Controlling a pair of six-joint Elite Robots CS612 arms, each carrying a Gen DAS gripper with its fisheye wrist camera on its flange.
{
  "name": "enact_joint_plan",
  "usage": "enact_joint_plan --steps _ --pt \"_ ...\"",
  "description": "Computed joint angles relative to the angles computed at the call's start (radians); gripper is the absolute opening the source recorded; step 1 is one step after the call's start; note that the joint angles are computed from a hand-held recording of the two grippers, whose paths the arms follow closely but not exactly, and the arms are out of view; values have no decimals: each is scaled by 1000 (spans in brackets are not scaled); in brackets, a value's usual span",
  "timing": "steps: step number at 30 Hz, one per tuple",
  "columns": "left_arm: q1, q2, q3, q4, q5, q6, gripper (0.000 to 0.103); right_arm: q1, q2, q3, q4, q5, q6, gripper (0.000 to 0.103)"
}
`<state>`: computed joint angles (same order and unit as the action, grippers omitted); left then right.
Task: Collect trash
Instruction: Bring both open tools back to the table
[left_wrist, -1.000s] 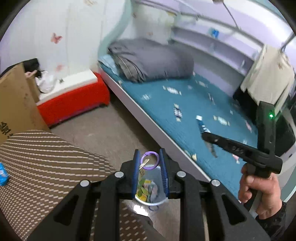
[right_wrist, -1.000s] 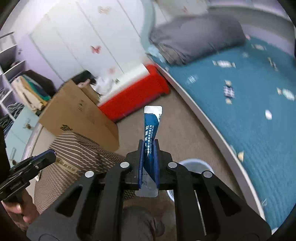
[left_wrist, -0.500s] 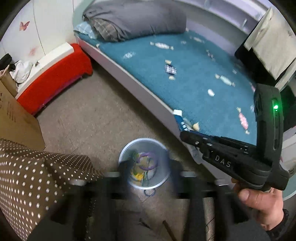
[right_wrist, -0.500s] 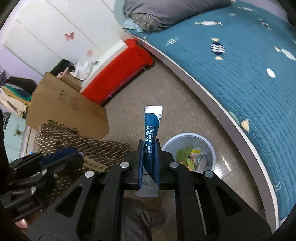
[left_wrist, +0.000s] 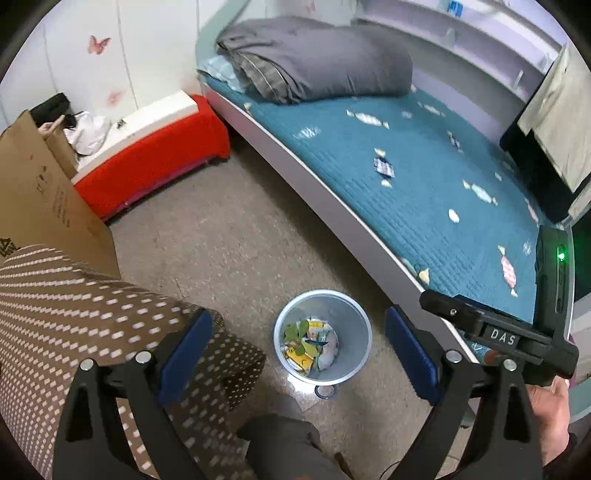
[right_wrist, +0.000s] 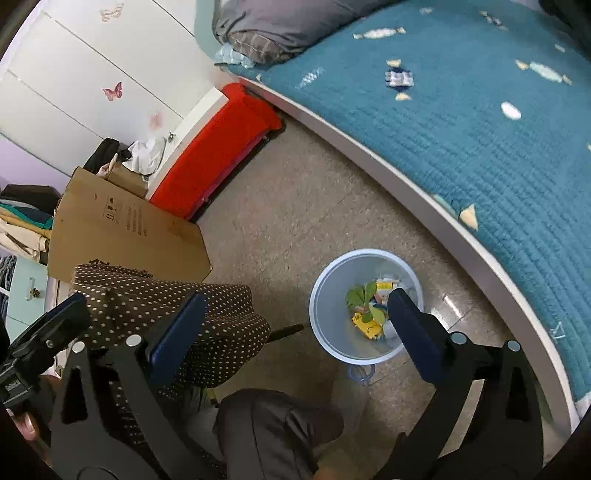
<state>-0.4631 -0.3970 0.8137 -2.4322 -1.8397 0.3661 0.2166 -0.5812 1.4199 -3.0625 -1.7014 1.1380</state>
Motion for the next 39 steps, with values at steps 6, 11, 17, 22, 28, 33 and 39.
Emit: enact_joint_plan --steps 6,11,17,22,28,33,39 --pt "35 -66 99 -135 -44 -29 92 29 -18 -45 3 -50 -77 97" --pt "68 -109 162 -249 -67 -75 92 56 -15 -132 48 -74 -180 97" --pt "102 -143 213 -364 -57 -118 94 86 0 -232 83 -99 -277 97" --pt "132 -158 236 -436 -50 -181 94 109 27 -331 130 -114 -364 97" --pt "169 -170 262 -527 1 -259 95 135 82 -480 198 -113 -474 97" --pt "199 -170 271 -579 73 -327 95 150 137 -604 248 -96 -540 97" --pt "237 -163 274 -596 128 -409 95 163 224 -785 348 -60 -601 97"
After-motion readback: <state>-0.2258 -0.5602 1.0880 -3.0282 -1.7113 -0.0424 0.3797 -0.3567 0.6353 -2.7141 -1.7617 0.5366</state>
